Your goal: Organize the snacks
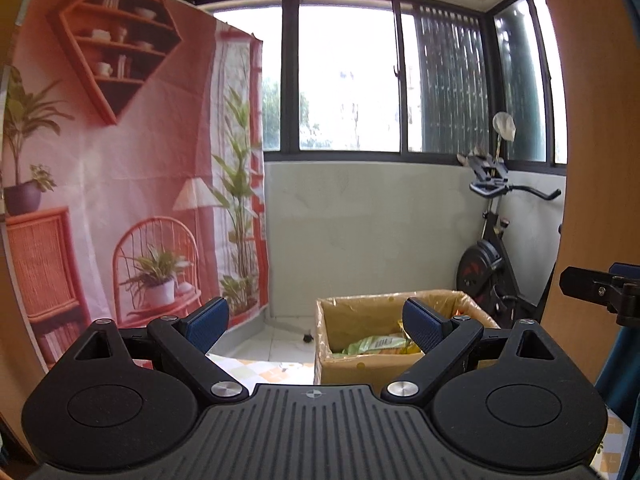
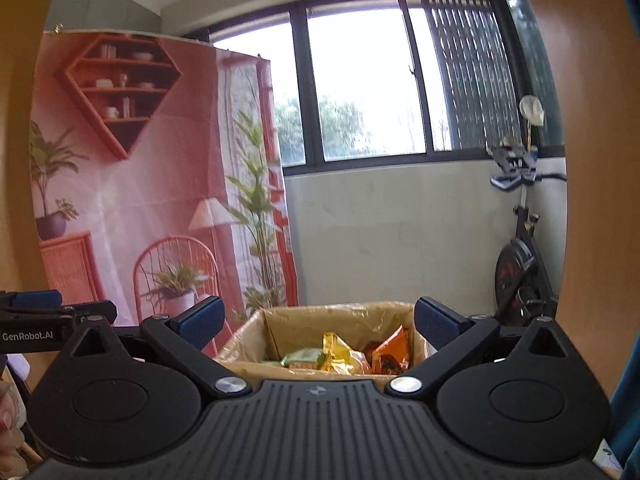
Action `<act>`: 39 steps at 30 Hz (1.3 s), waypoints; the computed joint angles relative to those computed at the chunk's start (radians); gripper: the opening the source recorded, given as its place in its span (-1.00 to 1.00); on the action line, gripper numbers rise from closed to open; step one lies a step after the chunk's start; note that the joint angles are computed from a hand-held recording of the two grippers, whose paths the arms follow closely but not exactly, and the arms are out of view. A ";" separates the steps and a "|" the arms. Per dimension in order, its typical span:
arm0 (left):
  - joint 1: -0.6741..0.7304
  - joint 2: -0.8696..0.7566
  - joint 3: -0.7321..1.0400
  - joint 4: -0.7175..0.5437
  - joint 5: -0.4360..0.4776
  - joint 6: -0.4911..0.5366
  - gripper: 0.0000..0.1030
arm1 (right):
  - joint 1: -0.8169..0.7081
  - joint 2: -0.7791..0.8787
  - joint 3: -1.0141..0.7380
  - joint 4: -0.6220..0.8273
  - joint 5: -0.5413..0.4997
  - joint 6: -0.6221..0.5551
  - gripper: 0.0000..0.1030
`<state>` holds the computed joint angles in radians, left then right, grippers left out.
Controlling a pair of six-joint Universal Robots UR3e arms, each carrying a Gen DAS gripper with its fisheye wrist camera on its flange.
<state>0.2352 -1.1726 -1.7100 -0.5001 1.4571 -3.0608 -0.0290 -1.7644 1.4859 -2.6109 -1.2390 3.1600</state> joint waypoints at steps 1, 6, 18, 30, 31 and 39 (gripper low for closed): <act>-0.009 0.007 -0.001 0.001 0.011 -0.001 0.85 | -0.001 -0.015 0.003 0.004 0.002 -0.004 1.00; -0.032 0.017 0.015 -0.017 0.023 -0.018 0.85 | 0.016 -0.052 0.016 0.003 -0.026 -0.031 1.00; 0.025 0.060 -0.011 -0.066 -0.048 -0.026 0.85 | -0.006 -0.068 0.023 0.016 -0.005 -0.019 1.00; 0.064 0.076 -0.005 -0.107 -0.098 -0.027 0.85 | 0.003 -0.060 0.014 0.029 -0.014 -0.017 1.00; 0.066 0.076 -0.005 -0.108 -0.100 -0.027 0.85 | 0.004 -0.060 0.013 0.029 -0.015 -0.017 1.00; 0.104 0.087 -0.002 -0.136 -0.148 -0.021 0.85 | 0.003 -0.057 0.016 0.031 -0.015 -0.020 1.00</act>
<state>0.3394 -1.0852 -1.7115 -0.6359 1.3089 -3.0822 -0.0262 -1.8214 1.5019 -2.5801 -1.2537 3.1401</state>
